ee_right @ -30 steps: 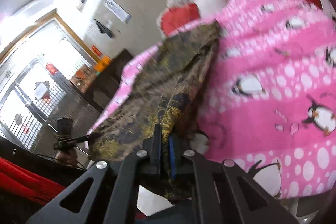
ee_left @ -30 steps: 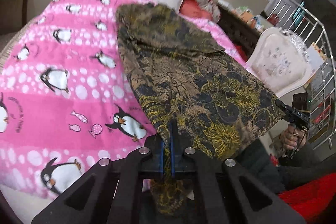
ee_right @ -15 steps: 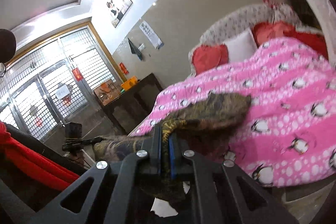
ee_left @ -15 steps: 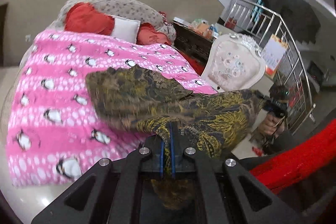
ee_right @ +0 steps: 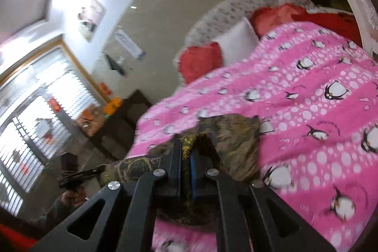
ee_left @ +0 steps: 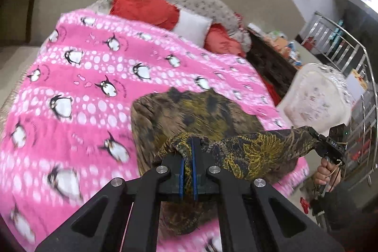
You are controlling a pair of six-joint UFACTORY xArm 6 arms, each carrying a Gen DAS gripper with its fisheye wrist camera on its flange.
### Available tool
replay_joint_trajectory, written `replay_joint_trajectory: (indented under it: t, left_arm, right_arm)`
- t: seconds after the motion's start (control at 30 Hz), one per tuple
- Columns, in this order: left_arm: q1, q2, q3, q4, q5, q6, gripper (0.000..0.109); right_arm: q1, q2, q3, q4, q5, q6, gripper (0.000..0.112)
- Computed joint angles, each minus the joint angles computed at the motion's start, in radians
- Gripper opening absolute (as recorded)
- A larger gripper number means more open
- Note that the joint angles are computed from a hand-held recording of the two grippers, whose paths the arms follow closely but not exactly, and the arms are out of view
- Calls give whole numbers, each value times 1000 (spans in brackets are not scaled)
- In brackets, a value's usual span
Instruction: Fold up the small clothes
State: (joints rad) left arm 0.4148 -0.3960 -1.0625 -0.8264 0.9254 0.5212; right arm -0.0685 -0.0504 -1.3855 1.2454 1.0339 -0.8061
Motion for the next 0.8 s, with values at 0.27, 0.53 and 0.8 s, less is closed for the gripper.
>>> replay_joint_trajectory:
  t: [0.27,0.53,0.8]
  left_arm:
    - [-80,287,-152,210,-105,-110,0]
    - [-68,372,-156,156,-99,-67,0]
    - [21,399,-249,102,77,-41,6]
  right_arm:
    - [125,434,-402,-300,-132,378,6]
    - [165,602,-547,-475,-143,492,6]
    - [147,540,-488,-439,-153,478,16]
